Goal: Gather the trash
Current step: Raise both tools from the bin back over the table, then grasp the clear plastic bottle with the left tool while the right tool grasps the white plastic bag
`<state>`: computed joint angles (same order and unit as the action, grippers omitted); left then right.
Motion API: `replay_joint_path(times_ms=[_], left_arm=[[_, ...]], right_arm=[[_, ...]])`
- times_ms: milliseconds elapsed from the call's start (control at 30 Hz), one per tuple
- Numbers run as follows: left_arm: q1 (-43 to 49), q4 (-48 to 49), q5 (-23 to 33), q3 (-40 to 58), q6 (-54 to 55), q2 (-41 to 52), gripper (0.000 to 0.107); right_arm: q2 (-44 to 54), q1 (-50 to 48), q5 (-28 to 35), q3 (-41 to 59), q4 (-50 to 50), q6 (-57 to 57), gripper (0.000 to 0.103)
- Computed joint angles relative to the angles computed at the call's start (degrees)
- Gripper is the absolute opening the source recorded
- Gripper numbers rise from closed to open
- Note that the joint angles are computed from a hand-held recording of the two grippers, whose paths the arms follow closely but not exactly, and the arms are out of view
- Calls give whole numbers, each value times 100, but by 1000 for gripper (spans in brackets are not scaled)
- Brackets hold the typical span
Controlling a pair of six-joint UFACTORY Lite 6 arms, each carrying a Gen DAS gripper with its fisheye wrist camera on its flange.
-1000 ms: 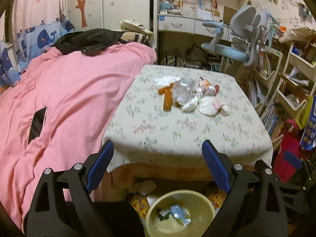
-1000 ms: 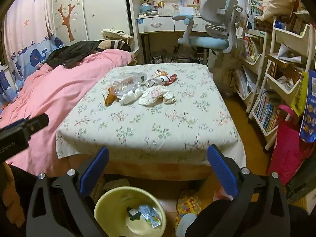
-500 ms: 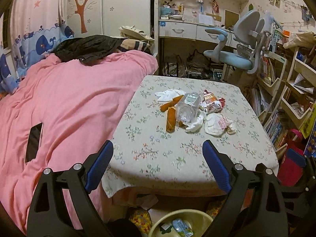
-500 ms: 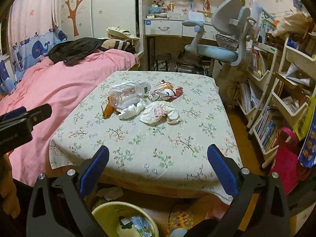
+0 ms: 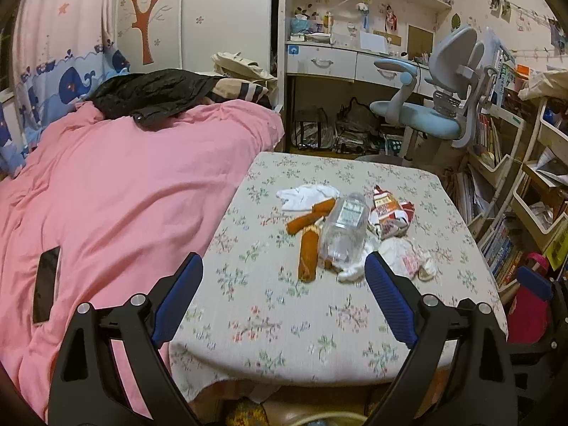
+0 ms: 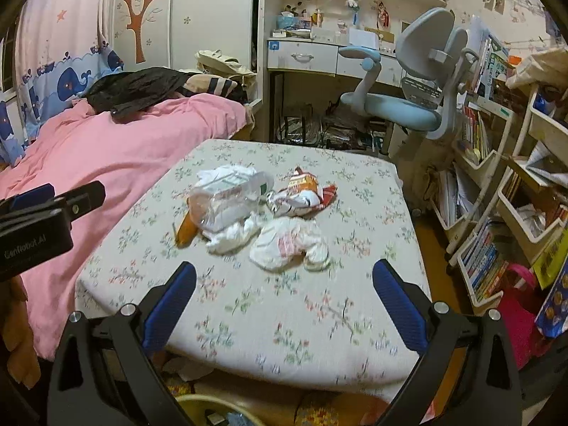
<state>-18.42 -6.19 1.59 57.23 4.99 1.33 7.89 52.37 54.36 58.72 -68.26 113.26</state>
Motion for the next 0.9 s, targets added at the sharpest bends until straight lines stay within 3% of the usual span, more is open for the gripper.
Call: replay_joint_path(times_ms=[100, 300, 533, 767, 900], left_arm=[[-60, 1230, 16, 539, -1263, 465, 89], [-155, 2166, 155, 1862, -2407, 1510, 90], [-233, 2036, 494, 3484, -2487, 2742, 91], [-77, 597, 806, 4089, -1238, 3423, 91], [-84, 544, 504, 3886, -1069, 3352, 92]], right_arm=[[84, -325, -186, 130, -151, -179, 96], [310, -1084, -643, 428, -469, -352, 96], [678, -1820, -1227, 675, -487, -486, 96], [661, -2013, -1494, 606, -351, -547, 96], [818, -2143, -1724, 710, -210, -709, 96]])
